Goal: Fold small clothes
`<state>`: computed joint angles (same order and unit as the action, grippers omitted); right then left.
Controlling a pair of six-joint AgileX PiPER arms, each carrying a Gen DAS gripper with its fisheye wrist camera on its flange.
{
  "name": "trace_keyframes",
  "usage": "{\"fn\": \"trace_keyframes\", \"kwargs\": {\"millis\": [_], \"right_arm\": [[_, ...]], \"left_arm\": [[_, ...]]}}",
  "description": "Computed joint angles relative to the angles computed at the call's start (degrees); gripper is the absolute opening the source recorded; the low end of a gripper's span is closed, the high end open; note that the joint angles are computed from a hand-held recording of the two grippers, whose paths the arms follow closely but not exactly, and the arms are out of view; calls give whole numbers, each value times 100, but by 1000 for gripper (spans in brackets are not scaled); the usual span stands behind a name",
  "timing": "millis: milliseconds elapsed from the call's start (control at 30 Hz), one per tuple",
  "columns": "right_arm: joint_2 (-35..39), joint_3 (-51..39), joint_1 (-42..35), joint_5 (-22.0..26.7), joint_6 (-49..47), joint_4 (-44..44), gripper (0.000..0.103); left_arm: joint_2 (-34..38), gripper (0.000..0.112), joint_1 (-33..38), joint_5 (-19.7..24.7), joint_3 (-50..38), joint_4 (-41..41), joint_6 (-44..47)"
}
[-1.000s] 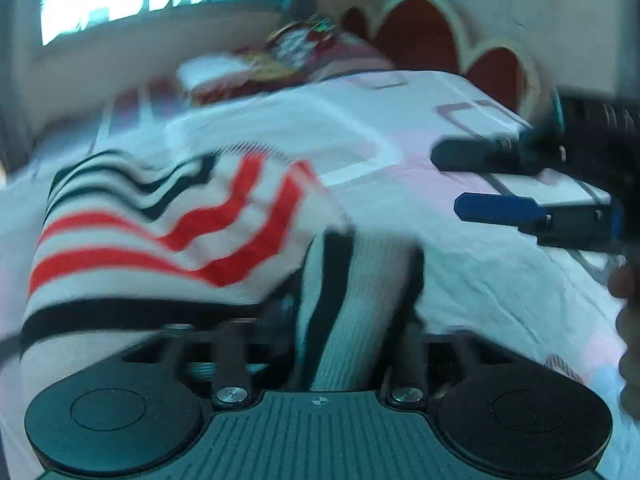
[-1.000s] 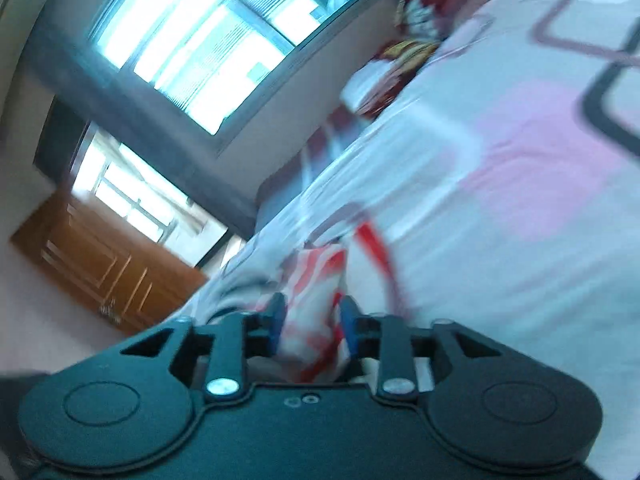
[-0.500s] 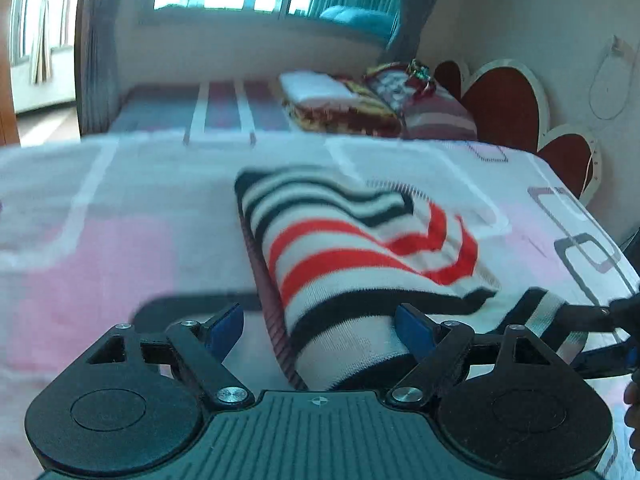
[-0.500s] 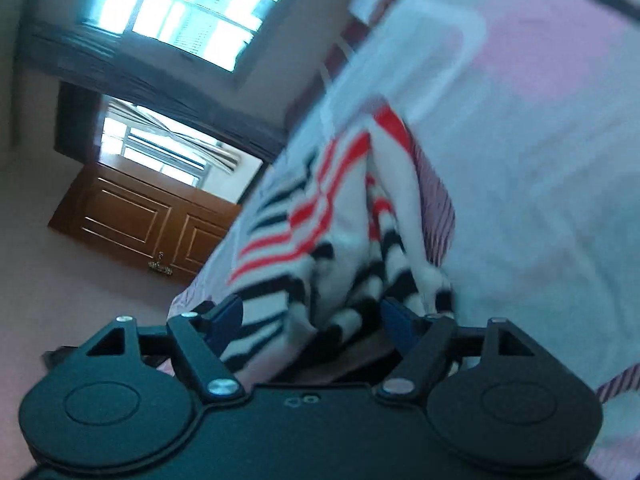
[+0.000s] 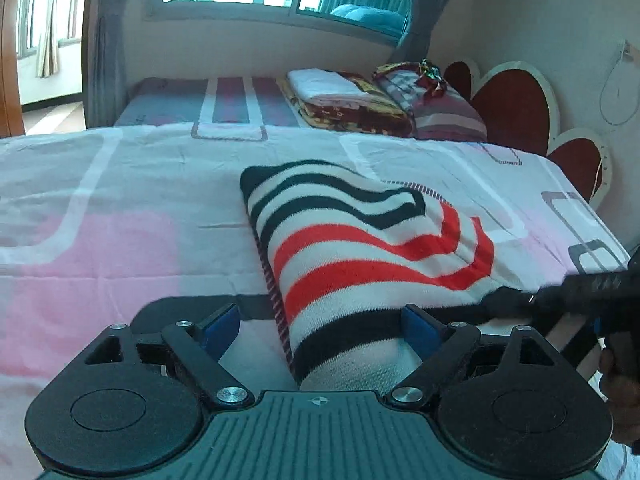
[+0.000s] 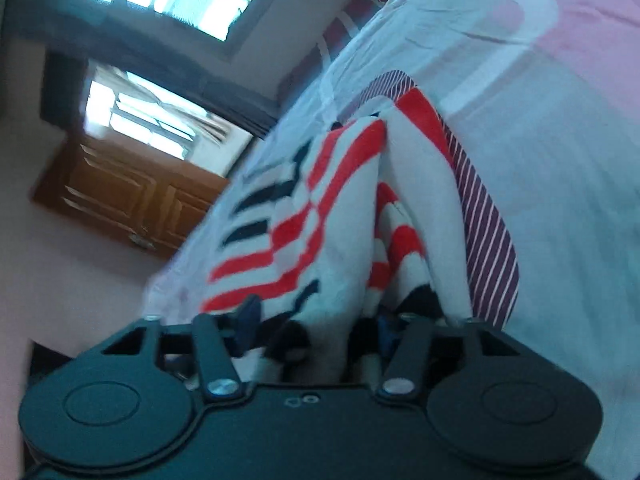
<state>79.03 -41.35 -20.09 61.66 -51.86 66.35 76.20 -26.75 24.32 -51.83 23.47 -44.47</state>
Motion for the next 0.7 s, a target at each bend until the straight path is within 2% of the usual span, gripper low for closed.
{"fn": "trace_keyframes", "kwargs": {"millis": [33, 133, 233, 300, 367, 433, 467, 567, 667, 700], "right_arm": [[-145, 21, 91, -161, -50, -115, 30], [-740, 232, 194, -435, -490, -321, 24], [-1674, 406, 653, -1066, -803, -379, 23], [-1978, 381, 993, -1495, -891, -394, 22], [-2278, 355, 911, -1538, -927, -469, 22], [-2319, 386, 657, -1531, -1101, -464, 22], [-2158, 438, 436, -1534, -1306, -396, 22], [-1191, 601, 200, -1660, -1384, -268, 22], [-1063, 822, -295, -1211, -1897, 200, 24], [-1034, 780, -338, -1096, -1878, 229, 29]], "left_arm": [[-7, 88, -85, 40, 0, 272, -290], [36, 87, -240, 152, -25, 637, -656], [260, 87, -508, 362, -277, 936, -819], [387, 87, -750, 503, -489, 1226, -929], [445, 87, -873, 502, -596, 1289, -866], [519, 87, -817, 389, -617, 1008, -624], [613, 88, -720, 325, -632, 604, -265], [712, 91, -472, -136, -342, 25, -12], [563, 92, -279, -356, -149, -501, 483], [518, 92, -178, -387, -143, -921, 888]]}}
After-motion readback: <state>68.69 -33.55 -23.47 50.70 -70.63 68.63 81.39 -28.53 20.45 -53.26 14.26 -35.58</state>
